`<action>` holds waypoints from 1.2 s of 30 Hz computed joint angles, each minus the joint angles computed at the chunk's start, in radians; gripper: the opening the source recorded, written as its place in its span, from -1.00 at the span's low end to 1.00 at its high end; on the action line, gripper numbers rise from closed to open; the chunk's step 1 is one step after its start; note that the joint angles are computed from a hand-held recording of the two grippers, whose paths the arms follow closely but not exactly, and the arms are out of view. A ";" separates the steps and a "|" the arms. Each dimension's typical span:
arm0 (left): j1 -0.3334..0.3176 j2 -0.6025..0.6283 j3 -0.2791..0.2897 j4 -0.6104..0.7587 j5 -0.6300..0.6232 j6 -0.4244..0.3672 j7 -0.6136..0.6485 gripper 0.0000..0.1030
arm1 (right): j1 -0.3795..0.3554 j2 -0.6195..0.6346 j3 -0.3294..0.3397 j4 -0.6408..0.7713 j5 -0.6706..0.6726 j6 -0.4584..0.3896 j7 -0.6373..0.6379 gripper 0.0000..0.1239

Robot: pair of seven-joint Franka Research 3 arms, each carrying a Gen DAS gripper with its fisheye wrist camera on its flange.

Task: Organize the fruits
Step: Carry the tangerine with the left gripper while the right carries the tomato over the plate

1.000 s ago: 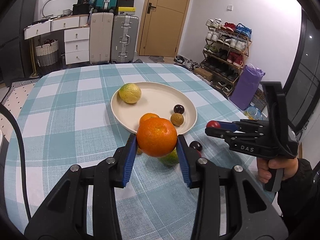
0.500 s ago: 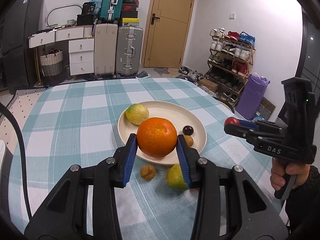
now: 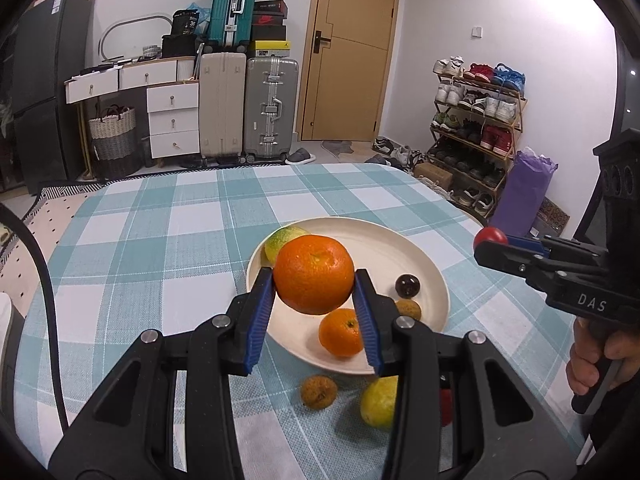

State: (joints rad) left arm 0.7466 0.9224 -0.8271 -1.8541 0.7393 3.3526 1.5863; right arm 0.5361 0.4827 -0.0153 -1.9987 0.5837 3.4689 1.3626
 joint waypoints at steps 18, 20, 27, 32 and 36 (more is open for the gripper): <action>-0.119 0.081 0.051 0.156 -0.153 -0.076 0.151 -0.29 | -0.096 0.098 0.061 0.140 -0.129 -0.120 0.116 -0.50; -0.127 0.089 0.052 0.170 -0.172 -0.096 0.171 -0.29 | -0.079 0.111 0.041 0.159 -0.139 -0.144 0.127 -0.50; -0.166 0.084 0.074 0.195 -0.263 -0.156 0.243 -0.29 | -0.021 0.165 -0.030 0.233 -0.195 -0.236 0.175 -0.50; -0.199 0.071 0.102 0.210 -0.330 -0.189 0.285 -0.29 | -0.019 0.187 -0.038 0.263 -0.231 -0.268 0.216 -0.50; -0.216 0.059 0.118 0.205 -0.378 -0.187 0.319 -0.29 | -0.016 0.202 -0.046 0.287 -0.259 -0.296 0.245 -0.50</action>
